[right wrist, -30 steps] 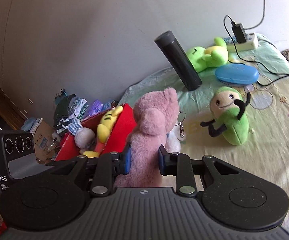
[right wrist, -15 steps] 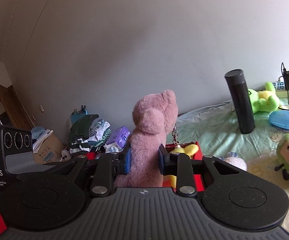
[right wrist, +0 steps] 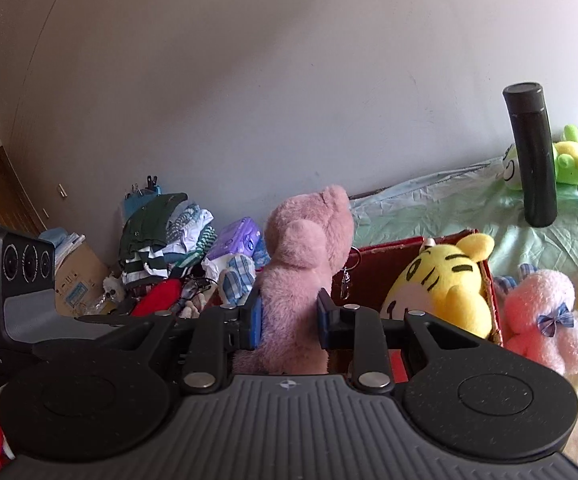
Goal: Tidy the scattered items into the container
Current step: 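Lower the teddy bear with both grippers into the red box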
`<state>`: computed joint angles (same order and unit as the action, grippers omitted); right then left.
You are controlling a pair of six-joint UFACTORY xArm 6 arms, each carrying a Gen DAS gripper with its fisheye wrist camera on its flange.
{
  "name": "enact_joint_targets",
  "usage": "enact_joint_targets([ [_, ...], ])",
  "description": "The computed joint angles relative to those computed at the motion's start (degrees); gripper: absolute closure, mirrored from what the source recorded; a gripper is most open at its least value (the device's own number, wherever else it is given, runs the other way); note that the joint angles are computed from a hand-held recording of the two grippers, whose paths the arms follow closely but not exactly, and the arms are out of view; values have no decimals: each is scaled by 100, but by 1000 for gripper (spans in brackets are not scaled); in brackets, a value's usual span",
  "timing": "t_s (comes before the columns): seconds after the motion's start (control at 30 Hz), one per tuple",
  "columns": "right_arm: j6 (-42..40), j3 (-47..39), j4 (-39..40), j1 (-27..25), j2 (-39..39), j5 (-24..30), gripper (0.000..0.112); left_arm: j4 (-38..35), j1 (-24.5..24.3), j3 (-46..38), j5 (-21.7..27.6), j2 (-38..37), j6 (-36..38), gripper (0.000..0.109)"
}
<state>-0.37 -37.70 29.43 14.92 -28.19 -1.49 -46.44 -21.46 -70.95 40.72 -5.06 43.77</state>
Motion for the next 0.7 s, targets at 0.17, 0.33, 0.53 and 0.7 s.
enact_joint_targets([
  [0.17,1644,-77,-1637,-275,352,206,84,106,75,-278,346,427,-51,80],
  [0.33,2593,-400,-2732,-472,634,851,84,293,81,-578,658,822,-258,80],
  [0.53,3068,-685,-3188,-530,930,1299,84,613,9,-856,808,1115,-506,80],
  [0.7,3350,-794,-3465,-575,1056,1391,84,764,23,-1097,1010,1296,-721,81],
])
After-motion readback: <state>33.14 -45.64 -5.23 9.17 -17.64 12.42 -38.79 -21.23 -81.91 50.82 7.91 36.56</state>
